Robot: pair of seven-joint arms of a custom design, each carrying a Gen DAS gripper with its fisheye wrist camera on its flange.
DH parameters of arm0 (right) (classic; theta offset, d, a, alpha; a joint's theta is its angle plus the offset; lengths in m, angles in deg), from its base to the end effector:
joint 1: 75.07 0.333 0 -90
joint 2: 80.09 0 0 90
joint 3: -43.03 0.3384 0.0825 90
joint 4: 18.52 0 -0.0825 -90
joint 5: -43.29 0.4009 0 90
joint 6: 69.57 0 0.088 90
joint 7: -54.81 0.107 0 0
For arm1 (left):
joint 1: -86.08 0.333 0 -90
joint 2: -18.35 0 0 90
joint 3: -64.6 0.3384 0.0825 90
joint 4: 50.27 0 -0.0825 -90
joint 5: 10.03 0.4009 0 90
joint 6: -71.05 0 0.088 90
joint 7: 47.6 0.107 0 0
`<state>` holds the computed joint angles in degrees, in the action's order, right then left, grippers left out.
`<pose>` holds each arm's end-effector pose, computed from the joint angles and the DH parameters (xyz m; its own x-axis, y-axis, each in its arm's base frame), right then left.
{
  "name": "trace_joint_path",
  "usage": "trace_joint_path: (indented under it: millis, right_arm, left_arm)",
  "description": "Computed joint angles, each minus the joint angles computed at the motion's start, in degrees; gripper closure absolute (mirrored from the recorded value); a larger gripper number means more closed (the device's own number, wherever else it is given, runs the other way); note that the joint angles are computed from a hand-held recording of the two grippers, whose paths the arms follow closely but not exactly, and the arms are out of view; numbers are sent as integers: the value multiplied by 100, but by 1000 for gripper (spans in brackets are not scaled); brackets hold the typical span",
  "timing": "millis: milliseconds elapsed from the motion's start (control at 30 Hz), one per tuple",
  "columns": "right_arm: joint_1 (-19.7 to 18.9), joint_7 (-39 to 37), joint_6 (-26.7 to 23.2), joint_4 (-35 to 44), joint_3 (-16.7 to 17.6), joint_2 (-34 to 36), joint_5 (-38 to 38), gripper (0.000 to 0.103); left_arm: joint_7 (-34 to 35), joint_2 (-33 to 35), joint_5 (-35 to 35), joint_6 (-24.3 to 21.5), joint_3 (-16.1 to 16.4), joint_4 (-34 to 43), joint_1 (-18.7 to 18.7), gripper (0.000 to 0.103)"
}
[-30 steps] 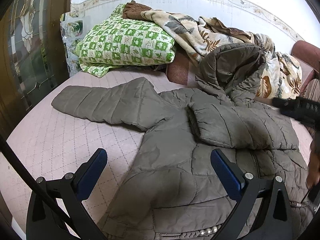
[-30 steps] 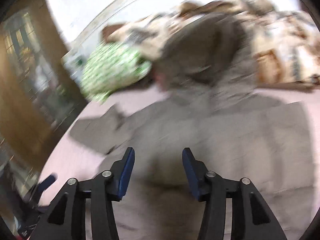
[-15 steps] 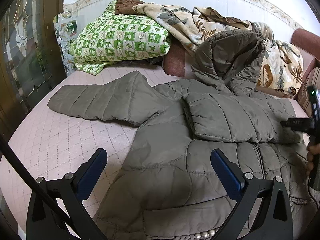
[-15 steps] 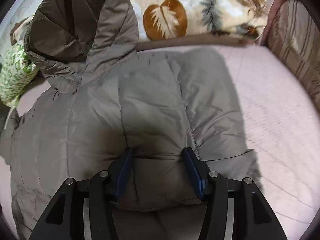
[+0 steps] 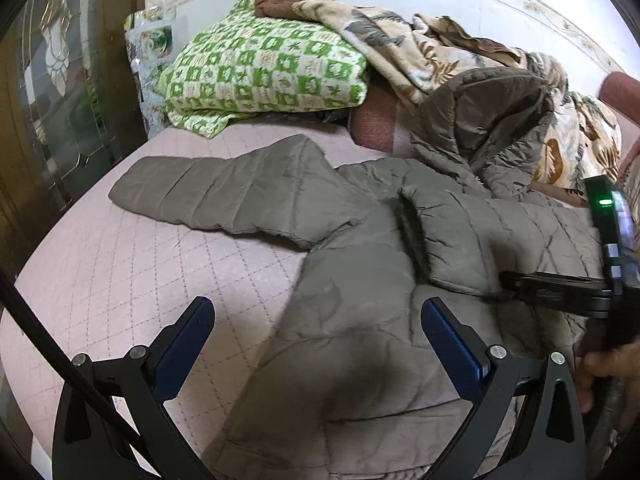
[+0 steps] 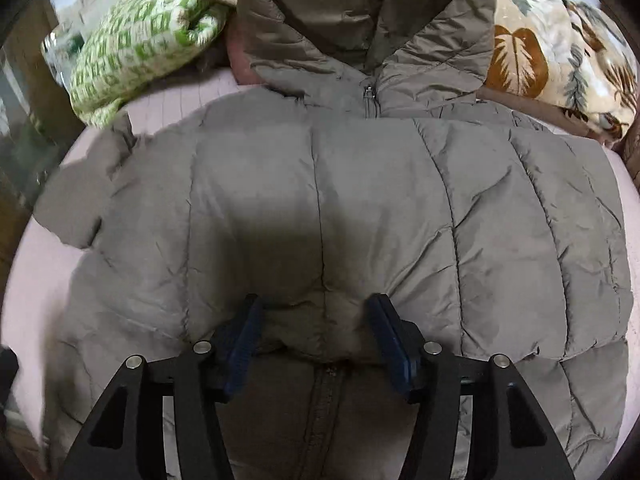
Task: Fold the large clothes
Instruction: 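Open the right gripper and withdraw it from the folded sleeve, then grasp the other sleeve cuff with the left gripper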
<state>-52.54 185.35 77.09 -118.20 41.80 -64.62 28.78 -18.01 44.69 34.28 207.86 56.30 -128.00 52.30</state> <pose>0.6489 0.2585 0.4958 -0.1163 -0.9823 -0.1467 -0.8299 0.1772 -0.5290 0.5882 -0.4890 0.5447 -0.0710 -0.9974 0.0144 -0.6782 0.0377 -0.7339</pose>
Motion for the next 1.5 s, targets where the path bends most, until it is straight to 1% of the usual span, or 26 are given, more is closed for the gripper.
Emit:
trace_joint_path:
  millis: [67, 133, 233, 333, 367, 467, 500, 533, 600, 667, 767, 800, 867, 900, 933, 967, 1000, 1033, 1100, 1167, 1233, 1267, 1300, 1367, 1433, 1500]
  right_arm:
    - [-45, -47, 68, -99, 49, -170, 153, 42]
    - [-104, -126, 525, -559, 129, -606, 310, 42]
    - [-63, 392, 1233, -1382, 200, -1385, -297, 42]
    - [-230, 694, 1634, -2044, 458, -1955, -714, 39]
    - [-301, 736, 1742, -2242, 549, -2097, -832, 39]
    - [-814, 1678, 2035, -2672, 1016, -2319, -1999, 39]
    - [-844, 1581, 2051, -2702, 1073, -2290, -1946, 39]
    - [-781, 1282, 1986, -2724, 1065, -2297, -1663, 39]
    - [-816, 1082, 2016, -2653, 1082, -2148, -1477, 39]
    - [-692, 542, 2229, -2720, 934, -2116, -882, 39]
    - [-963, 869, 2298, -2829, 1153, -2236, -1317, 39]
    - [-1013, 911, 2298, -2847, 1193, -2262, -1399, 39]
    - [-1047, 862, 2355, -2937, 1212, -2346, -1376, 39]
    - [-1069, 814, 2397, -2981, 1223, -2383, -1335, 39]
    - [-1142, 865, 2415, -3022, 1277, -2431, -1388, 39]
    - [-1266, 1011, 2424, -3063, 1366, -2486, -1527, 39]
    - [-1305, 1018, 2441, -3100, 1388, -2520, -1505, 39]
    - [-1312, 963, 2460, -3132, 1385, -2540, -1419, 39]
    - [-1384, 981, 2515, -3181, 1428, -2560, -1302, 39]
    - [-1336, 823, 2583, -3204, 1382, -2526, -1011, 39]
    - [-1434, 863, 2537, -3152, 1476, -2477, -1023, 39]
    - [-1423, 826, 2510, -3120, 1475, -2444, -991, 39]
    - [-1395, 765, 2507, -3107, 1449, -2419, -938, 39]
    - [-1412, 819, 2485, -3057, 1472, -2368, -1004, 39]
    - [-1400, 859, 2463, -3027, 1466, -2333, -1077, 39]
    - [-1426, 1020, 2439, -2996, 1481, -2300, -1261, 39]
  left_arm:
    - [52, -30, -118, 27, -23, -48, 83, 0]
    - [93, -78, -216, 71, -34, -112, 162, 0]
    - [38, -186, -207, 83, 8, -248, 233, 0]
    - [-104, -310, -165, 44, 34, -423, 317, 0]
    - [-115, -353, -209, 36, 18, -490, 374, 0]
    - [-21, -435, -249, -17, 6, -609, 529, 0]
    - [-54, -436, -141, -142, 59, -587, 531, 0]
    - [-55, -429, -107, -201, 75, -565, 569, 0]
    - [24, -403, -248, -228, 75, -524, 758, 0]
    - [51, -338, -475, -225, 96, -442, 975, 0]
    - [133, -130, -747, -294, 173, -163, 1231, 0]
    - [119, -81, -848, -176, 198, -124, 1343, 1]
    - [100, 48, -1096, 62, 215, -3, 1545, 8]
    - [132, 160, -1331, 161, 199, 107, 1694, 14]
    - [159, 248, -1529, 227, 181, 204, 1792, 24]
    - [149, 337, -1785, 358, 153, 271, 1926, 29]
    - [98, 402, -2095, 539, 116, 274, 2093, 40]
    - [100, 446, -2300, 667, 91, 277, 2189, 42]
    - [39, 526, -2708, 1147, 50, 179, 2403, 42]
    - [87, 636, -3031, 1394, -22, 189, 2545, 43]
    - [196, 794, -3436, 1761, -163, 198, 2745, 49]
    - [218, 853, -3556, 1909, -182, 209, 2782, 50]
    - [232, 946, -3664, 2041, -197, 268, 2810, 51]
    - [348, 1197, -3820, 2107, -251, 566, 2841, 51]
    - [179, 1372, -3819, 2220, -73, 765, 2727, 51]
    - [-346, 1522, -3656, 2511, 331, 873, 2474, 51]
